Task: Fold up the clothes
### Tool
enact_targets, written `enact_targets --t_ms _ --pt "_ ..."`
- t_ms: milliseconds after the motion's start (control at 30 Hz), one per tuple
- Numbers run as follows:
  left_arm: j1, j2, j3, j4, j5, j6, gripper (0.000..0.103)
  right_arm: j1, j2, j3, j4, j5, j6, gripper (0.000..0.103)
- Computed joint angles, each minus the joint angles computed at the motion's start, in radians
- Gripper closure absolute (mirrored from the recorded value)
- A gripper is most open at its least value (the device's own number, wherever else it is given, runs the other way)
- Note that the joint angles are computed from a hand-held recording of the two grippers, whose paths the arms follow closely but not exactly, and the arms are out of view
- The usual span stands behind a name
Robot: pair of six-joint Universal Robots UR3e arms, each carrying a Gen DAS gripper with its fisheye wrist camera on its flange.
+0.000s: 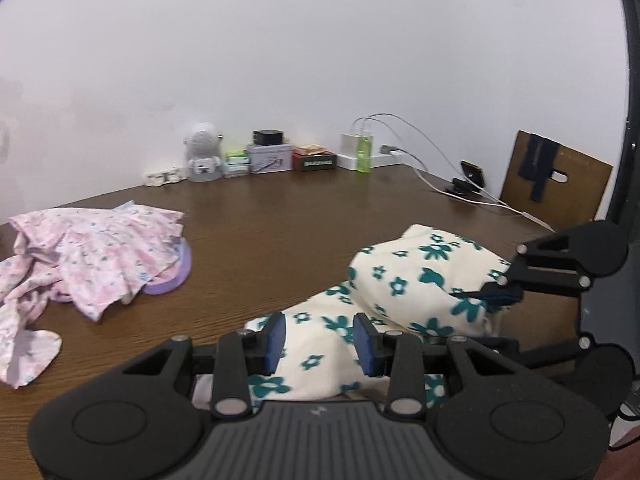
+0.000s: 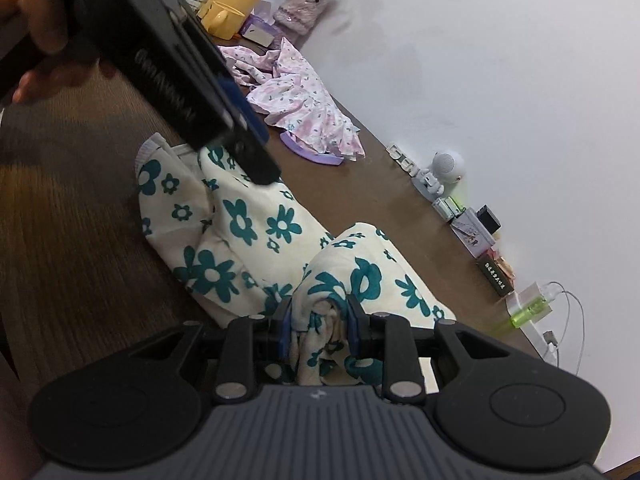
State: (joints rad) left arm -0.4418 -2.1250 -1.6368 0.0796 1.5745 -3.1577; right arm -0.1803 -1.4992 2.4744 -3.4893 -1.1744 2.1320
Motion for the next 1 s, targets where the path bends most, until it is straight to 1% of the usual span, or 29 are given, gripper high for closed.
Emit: enact_targets --t_ms 167,333,367,433,467,500,533,567,633,700,733,767,800,833,867,900,933,967,1000 --pt "-0.008 -0.019 0.047 -0.024 -0.012 0.001 0.069 0.001 0.019 0.027 -0.031 0.009 -0.004 0.075" --pt "-0.031 -0.119 0.244 -0.076 -0.081 0.047 0.07 -0.004 0.018 0.03 -0.027 0.021 0.017 0.073" --pt "-0.036 -0.154 0.313 -0.113 -0.097 0.057 0.071 -0.006 0.016 0.031 -0.025 0.025 0.022 0.072" --pt "-0.05 -0.224 0.449 -0.207 -0.099 0.079 0.076 -0.018 0.005 0.039 -0.017 0.044 0.031 0.069" --pt "-0.057 -0.262 0.524 -0.259 -0.1 0.091 0.077 -0.03 -0.006 0.046 -0.01 0.061 0.035 0.068" --pt "-0.063 -0.291 0.578 -0.305 -0.087 0.094 0.078 -0.042 -0.017 0.053 0.0 0.078 0.039 0.064" --pt "-0.069 -0.322 0.634 -0.353 -0.073 0.096 0.078 -0.081 -0.071 0.067 0.066 0.121 0.023 0.062" --pt "-0.068 -0.341 0.66 -0.37 -0.073 0.089 0.078 -0.125 -0.136 0.079 0.153 0.168 0.0 0.062" --pt "-0.059 -0.345 0.65 -0.354 -0.088 0.071 0.078 -0.216 -0.274 0.092 0.357 0.258 -0.059 0.062" --pt "-0.056 -0.334 0.617 -0.326 -0.092 0.075 0.078 -0.345 -0.437 0.065 0.676 0.374 -0.127 0.062" --pt "-0.055 -0.329 0.601 -0.312 -0.093 0.077 0.078 -0.402 -0.492 0.037 0.82 0.422 -0.144 0.062" --pt "-0.057 -0.327 0.593 -0.304 -0.089 0.078 0.078 -0.449 -0.505 0.014 0.881 0.47 -0.139 0.062" --pt "-0.06 -0.325 0.586 -0.297 -0.084 0.079 0.078 -0.485 -0.498 -0.006 0.9 0.51 -0.109 0.062" --pt "-0.065 -0.328 0.585 -0.292 -0.074 0.083 0.078 -0.51 -0.476 -0.026 0.887 0.542 -0.054 0.062" --pt "-0.07 -0.329 0.585 -0.29 -0.065 0.086 0.078 -0.503 -0.413 -0.042 0.79 0.541 0.008 0.062" --pt "-0.074 -0.33 0.586 -0.29 -0.056 0.088 0.078 -0.484 -0.333 -0.059 0.659 0.525 0.094 0.063" --pt "-0.08 -0.337 0.598 -0.295 -0.046 0.091 0.078 -0.447 -0.233 -0.102 0.567 0.493 0.164 0.068" --pt "-0.083 -0.338 0.599 -0.295 -0.039 0.094 0.078 -0.412 -0.141 -0.154 0.505 0.462 0.223 0.073" --pt "-0.086 -0.339 0.599 -0.295 -0.032 0.097 0.078 -0.382 -0.058 -0.21 0.462 0.434 0.276 0.084"
